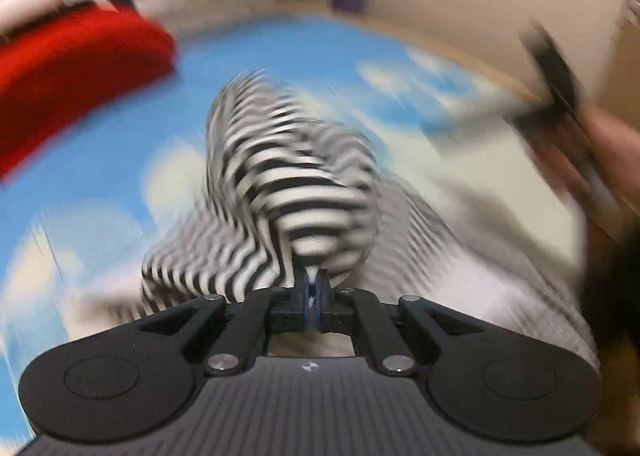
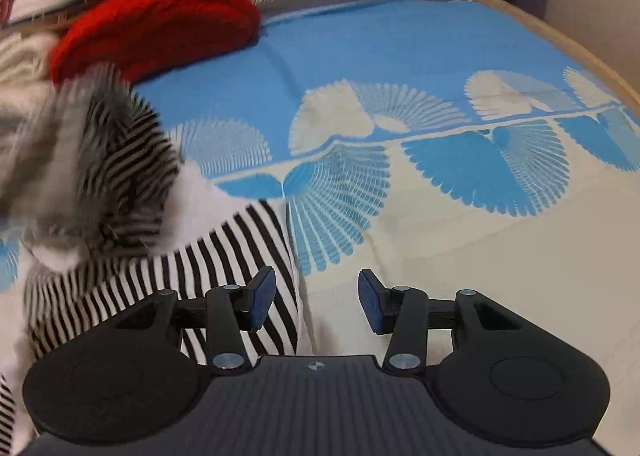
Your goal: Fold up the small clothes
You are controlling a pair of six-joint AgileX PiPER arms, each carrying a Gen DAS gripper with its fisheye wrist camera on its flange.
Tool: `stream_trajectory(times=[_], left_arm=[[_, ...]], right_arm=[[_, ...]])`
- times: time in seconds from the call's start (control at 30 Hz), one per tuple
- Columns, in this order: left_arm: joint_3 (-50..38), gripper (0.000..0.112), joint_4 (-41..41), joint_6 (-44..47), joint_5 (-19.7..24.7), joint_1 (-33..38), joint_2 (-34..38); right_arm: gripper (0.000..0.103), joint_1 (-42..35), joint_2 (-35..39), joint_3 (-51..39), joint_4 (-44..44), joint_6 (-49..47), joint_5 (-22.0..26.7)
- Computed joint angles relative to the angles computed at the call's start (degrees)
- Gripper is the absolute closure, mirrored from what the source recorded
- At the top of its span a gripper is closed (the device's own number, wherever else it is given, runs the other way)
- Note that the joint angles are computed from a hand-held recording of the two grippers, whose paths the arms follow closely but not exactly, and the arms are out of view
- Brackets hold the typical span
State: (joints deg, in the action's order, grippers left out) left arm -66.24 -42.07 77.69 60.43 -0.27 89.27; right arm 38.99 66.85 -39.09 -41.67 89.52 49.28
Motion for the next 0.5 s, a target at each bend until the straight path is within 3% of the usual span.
stream_trajectory(times=[0.07,0.13,0.2,0.37,0.5], left_arm=[[5.4,0.096,1.6,-0.1,4.7,5.1,-5.1],[10.0,0.078,-0.9,-2.7,3.2,9.8,-9.1],[11.6,0.077,-3.2,-10.3,-0.5,11.9,-8.9],[11.0,0.076,-6.0,-32.8,-10.4,9.0,0.4],[6.8,0.068,-5.1,-42.1,-10.2,4.3,8.4]], right_arm=[[0.055,2.7,-2.6,0.8,-2.1,4.3,1.2],[0.055,5.1,-4.4,1.5,-3.6,6.9,1.4],[0.053,6.3,-5.3,2.1,-3.8,7.7,-0.4],[0.053,0.4,-3.6,4.2,5.5,0.6,-15.0],[0.053,-3.1,3.1,4.6,17.7,-8.3,-24.7]])
